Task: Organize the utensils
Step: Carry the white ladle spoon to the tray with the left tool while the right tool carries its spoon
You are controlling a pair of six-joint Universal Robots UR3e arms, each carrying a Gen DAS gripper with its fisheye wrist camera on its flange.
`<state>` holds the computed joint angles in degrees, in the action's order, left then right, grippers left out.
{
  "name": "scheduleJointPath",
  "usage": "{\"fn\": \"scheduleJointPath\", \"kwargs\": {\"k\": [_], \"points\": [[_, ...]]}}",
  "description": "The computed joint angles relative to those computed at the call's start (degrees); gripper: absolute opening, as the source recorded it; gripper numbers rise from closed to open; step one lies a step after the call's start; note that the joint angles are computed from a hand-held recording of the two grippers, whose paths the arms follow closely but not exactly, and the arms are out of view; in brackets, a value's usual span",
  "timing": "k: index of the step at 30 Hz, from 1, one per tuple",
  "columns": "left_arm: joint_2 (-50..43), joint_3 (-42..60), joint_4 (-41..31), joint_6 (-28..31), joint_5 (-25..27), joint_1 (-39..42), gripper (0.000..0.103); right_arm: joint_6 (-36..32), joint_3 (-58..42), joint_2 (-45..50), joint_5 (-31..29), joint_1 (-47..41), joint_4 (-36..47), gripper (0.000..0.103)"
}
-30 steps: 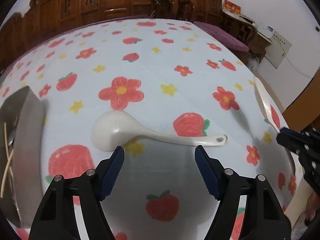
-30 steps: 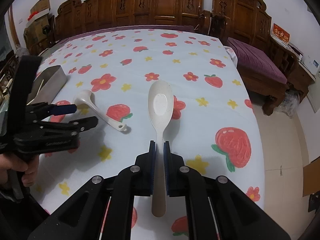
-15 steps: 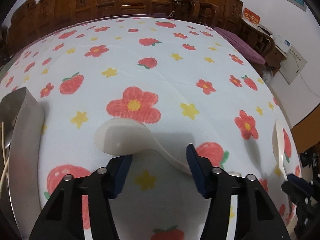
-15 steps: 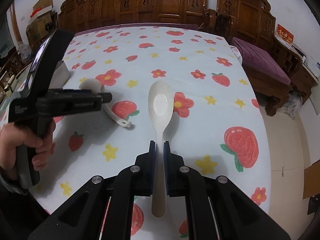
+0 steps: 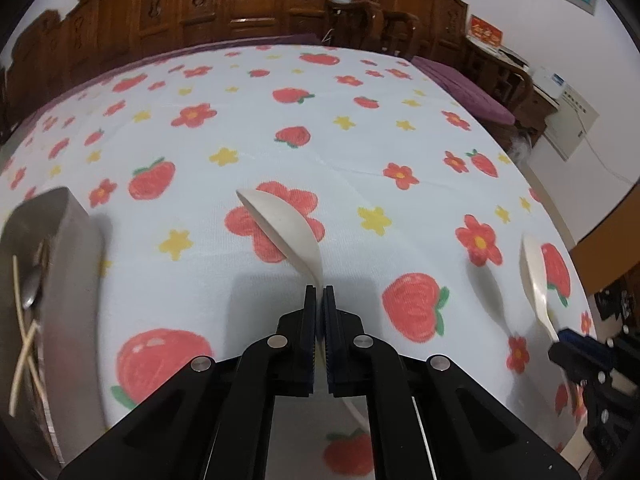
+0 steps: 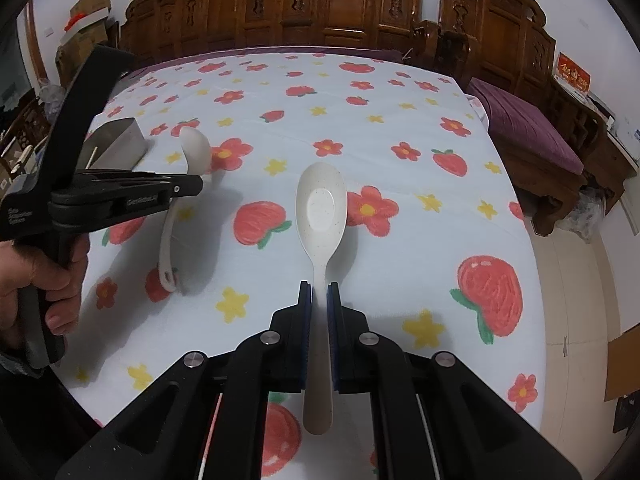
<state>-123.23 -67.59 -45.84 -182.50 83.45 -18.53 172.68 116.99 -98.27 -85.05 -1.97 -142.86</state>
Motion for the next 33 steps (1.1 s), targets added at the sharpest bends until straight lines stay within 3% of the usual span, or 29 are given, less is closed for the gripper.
{"fn": "scheduleJointPath", "kwargs": {"k": [24,33], "points": [[20.64,-11.77,-4.82,15.68,-7.12,14.54,0.003,10.56,-24.20,16.22,-7.10,18.96,4.02,0.010],[23.79,-13.65,-6.85,21.96,-8.79,21.32,0.003,12.97,-34.69,23.99,-7.94,24.23,6.24,0.010]]}}
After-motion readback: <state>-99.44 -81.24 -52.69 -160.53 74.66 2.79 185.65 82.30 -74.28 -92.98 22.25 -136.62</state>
